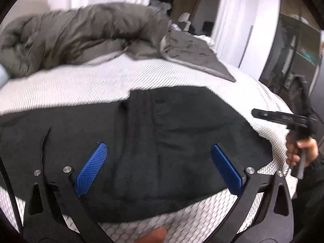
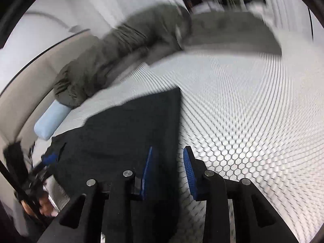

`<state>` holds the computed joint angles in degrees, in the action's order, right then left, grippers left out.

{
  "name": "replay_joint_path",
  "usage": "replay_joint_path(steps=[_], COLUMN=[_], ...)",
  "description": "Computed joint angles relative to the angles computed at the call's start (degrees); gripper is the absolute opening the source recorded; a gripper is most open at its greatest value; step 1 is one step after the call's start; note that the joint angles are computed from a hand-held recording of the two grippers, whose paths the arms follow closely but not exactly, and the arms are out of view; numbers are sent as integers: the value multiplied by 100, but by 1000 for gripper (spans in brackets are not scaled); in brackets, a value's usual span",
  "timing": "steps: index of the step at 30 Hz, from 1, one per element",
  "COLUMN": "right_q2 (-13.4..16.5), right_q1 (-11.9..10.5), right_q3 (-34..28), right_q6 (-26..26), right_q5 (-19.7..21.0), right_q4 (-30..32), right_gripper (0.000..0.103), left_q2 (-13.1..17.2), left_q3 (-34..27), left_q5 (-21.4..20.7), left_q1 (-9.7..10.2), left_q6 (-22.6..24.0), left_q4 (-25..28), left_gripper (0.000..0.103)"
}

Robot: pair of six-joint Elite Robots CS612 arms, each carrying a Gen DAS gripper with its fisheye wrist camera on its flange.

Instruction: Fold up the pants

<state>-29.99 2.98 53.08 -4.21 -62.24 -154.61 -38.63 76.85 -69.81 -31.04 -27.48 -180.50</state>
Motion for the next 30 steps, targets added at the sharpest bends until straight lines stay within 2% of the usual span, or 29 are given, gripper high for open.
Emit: replay_joint_path(steps=[2, 5, 6, 7, 8, 9, 11, 13, 14, 15, 19, 21, 23, 24, 25, 26, 27, 28, 29, 30], right_q2=[-182, -242, -224, -199, -150, -141, -167, -213, -223, -242, -248, -247, -144, -66, 25, 120, 214, 274, 370, 354], right_q1=[40, 184, 212, 260, 319, 350, 396, 422, 418, 368, 303, 288, 347, 382, 429, 477, 500, 516, 529, 554], right_q3=[380, 569, 544, 515, 439, 452, 561, 645, 660, 698, 635, 608, 374, 224, 45, -142, -327, -449, -656, -637], right_q6=[-140, -591, -832, -1073, -1287, -1462, -1812, -1852, -1781, -1684, -1218, -1191, -1170, -1134, -1055, -915, -819, -791, -880, -1063], right_q5=[145, 144, 142, 58, -146, -345, -824, -1377, -1601, -1662, -1346, -798, -405, -345, -379, -484, -517, -485, -466, -619], right_q4=[-360, -275, -75, 164, 428, 527, 316, 65, -27, -38, -74, -169, 7, 139, 290, 498, 725, 951, 1298, 1405], right_gripper=[34, 34, 34, 35, 34, 34, 34, 35, 42, 45, 47, 48, 48, 48, 48, 48, 48, 48, 48, 48], left_q2=[132, 291, 329, 366, 387, 389, 340, 261, 241, 230, 109, 68, 129, 215, 332, 469, 587, 700, 740, 753], left_q3=[-304, -698, -811, -909, -956, -938, -794, -595, -531, -495, -378, -365, -621, -871, -1158, -1453, -1699, -1888, -1912, -1843], left_q5=[-41, -207, -377, -535, -503, -415, -358, -312, -281, -287, -212, -351, -499, -495, -481, -596, -712, -775, -709, -624], left_q1=[-52, -105, -91, -67, -64, -64, -40, -11, -1, 11, -13, 0, 29, 42, 53, 90, 119, 140, 131, 114], left_q6=[416, 789, 819, 833, 835, 845, 824, 696, 633, 572, 554, 606, 622, 667, 708, 729, 746, 803, 885, 1058], left_q4=[153, 864, 1240, 1593, 1815, 1896, 1765, 1622, 1573, 1547, 1528, 1236, 1451, 1783, 2107, 2458, 2711, 2932, 2913, 2748], left_gripper=[103, 102, 99, 89, 82, 80, 74, 74, 77, 77, 77, 77, 77, 77, 72, 59, 52, 48, 47, 46])
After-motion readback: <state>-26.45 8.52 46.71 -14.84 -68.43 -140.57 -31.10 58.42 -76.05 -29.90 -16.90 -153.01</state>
